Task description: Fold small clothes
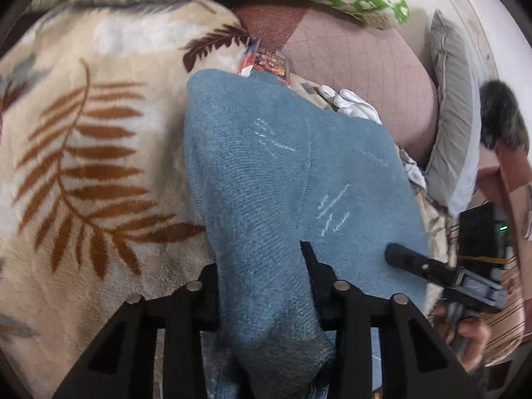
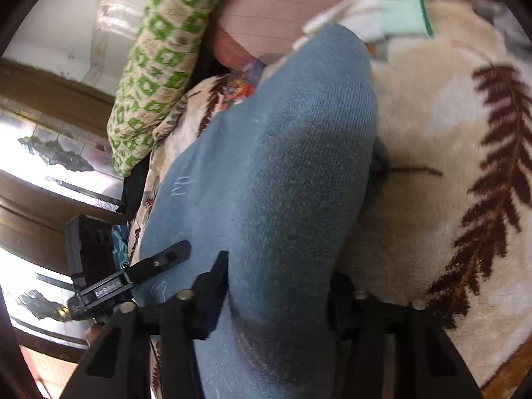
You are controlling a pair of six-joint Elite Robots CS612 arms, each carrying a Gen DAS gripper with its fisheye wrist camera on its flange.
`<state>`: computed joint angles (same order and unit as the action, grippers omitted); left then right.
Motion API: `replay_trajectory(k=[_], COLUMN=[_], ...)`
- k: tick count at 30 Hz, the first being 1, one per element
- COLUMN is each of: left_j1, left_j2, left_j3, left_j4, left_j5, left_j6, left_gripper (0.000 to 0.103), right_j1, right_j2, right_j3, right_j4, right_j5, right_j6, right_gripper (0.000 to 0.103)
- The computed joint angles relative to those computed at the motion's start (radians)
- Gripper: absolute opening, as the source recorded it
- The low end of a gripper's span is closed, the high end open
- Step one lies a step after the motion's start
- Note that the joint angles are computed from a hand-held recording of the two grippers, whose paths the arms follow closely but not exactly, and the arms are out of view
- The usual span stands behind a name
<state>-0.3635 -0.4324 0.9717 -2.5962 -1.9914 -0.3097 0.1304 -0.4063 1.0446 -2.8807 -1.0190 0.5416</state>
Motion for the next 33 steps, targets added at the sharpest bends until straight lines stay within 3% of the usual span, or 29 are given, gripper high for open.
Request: replay_trajectory(k=[3, 8, 13, 16, 20, 22, 24, 26, 27, 29, 32, 33], left_j1=[-0.01, -0.018, -0.038, -0.06, -0.088, -0.104, -0.111, -0.13, -0.144, -0.156, -0.151, -0.156], left_j2=[-0.029, -0.098, -0.233, -0.315, -0.37, -0.368, -0.339, -0.297, -0.286, -0.283, -0.336, -0.359], left_j3=[0.033, 0.117, 0.3, 0.414, 0.528, 0.576, 0.586, 0.6, 0.606, 0.648, 0.708, 0.738], left_j4=[-0.025, -0.108, -0.294, -0.381, -0.453, -0.485, -0.484, -0.489, -0.454, -0.511, -0.604, -0.681], left_j5=[0.039, 0.007, -0.041, -0.038, -0.061, -0.051, -0.063, -0.017, 0.057, 0.146, 0.171, 0.2], left_j6=[0.025, 0.04, 0.04, 0.043, 0.005, -0.02, -0.106, -0.134, -0.147, -0.173, -0.13, -0.115], left_gripper=[0.034, 0.034, 0.034, 0.035, 0.035, 0.036, 0.04, 0.059, 0.059, 0.063, 0.067, 0.07], right_j1=[0.006, 0.014, -0.001, -0.008, -0.018, -0.026, -0.039, -0.058, -0.054, -0.037, -0.03, -0.029], right_j2=[-0.023, -0.088, -0.221, -0.32, -0.394, -0.395, -0.374, -0.328, -0.306, -0.272, -0.321, -0.336], right_j3=[0.015, 0.076, 0.256, 0.412, 0.582, 0.644, 0.689, 0.697, 0.694, 0.706, 0.772, 0.788], right_j4=[-0.024, -0.061, -0.171, -0.289, -0.442, -0.504, -0.556, -0.526, -0.448, -0.395, -0.539, -0.575], right_j5=[-0.015, -0.039, -0.034, -0.036, -0.025, -0.011, 0.013, 0.058, 0.029, -0.09, -0.148, -0.161], right_j6=[-0.024, -0.093, -0.106, -0.084, -0.017, 0.033, 0.008, 0.044, 0.026, -0.001, 0.021, 0.012], right_gripper=[0.044, 0.043, 0.043, 0.043, 0.043, 0.043, 0.045, 0.053, 0.069, 0.077, 0.08, 0.08])
